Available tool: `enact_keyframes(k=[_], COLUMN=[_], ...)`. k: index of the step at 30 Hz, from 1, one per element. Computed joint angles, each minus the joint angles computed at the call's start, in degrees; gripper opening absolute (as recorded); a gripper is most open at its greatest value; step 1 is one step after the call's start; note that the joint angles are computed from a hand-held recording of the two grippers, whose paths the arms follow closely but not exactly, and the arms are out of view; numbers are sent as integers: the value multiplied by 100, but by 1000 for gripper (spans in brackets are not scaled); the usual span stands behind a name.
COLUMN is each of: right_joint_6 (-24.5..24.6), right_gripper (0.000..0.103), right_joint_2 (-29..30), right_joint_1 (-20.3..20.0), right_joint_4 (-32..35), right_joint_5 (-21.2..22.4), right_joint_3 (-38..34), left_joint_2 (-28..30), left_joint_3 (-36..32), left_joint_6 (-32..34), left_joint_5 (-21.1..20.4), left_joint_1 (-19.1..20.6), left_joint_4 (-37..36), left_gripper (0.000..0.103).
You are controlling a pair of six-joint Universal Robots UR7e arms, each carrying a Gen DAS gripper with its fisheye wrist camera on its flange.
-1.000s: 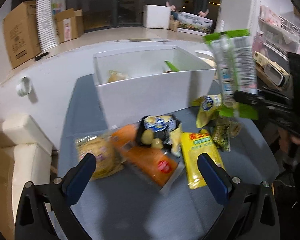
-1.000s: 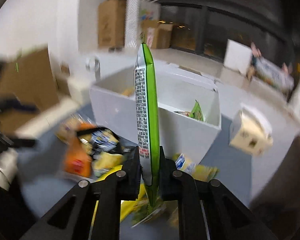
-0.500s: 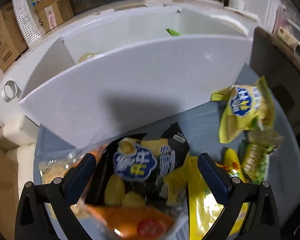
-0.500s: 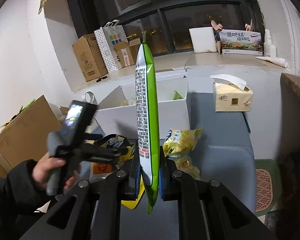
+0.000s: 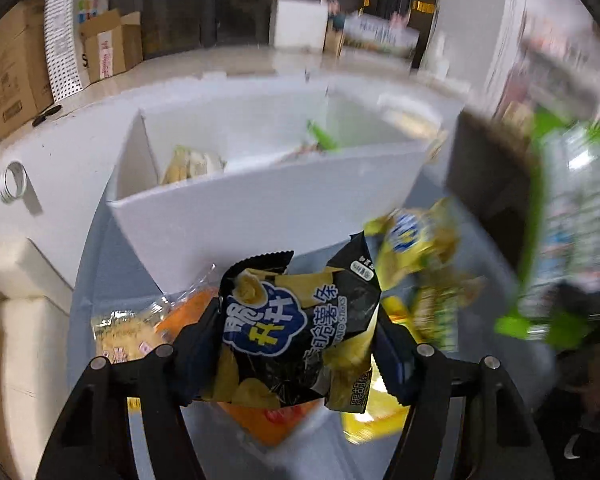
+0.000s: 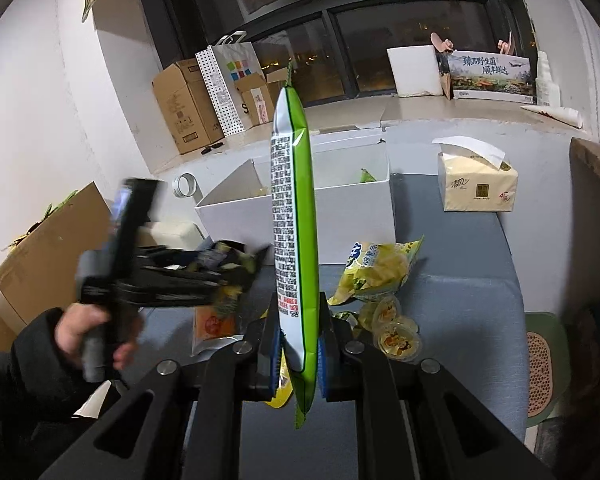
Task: Organize snacks
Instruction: 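Grasp a slim green packet with the right tool while the left tool grasps the dark chip bag, then drop both packets into the white box and open both tools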
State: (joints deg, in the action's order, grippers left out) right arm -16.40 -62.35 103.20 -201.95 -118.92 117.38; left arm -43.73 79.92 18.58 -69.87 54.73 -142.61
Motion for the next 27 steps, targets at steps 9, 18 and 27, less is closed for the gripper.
enact_keyframes(k=[9,18,27], right_joint_6=[71,191,583], right_gripper=[14,14,14], right_joint_2=[159,471,1525], right_joint_1=[28,45,-208], right_joint_4=[311,1605,3207], right_joint_5=[220,297,-74], right_joint_3=[-385,-1918,-4399], left_joint_2=[-587,541,2590], left_joint_3=[44,-1910,-5153], left_joint_6=[-30,69,-86], left_joint_5=[-477,-374,28], left_joint_1=[13,-31,16], left_joint_4=[-327,148,1829], left_gripper=[73,73,74])
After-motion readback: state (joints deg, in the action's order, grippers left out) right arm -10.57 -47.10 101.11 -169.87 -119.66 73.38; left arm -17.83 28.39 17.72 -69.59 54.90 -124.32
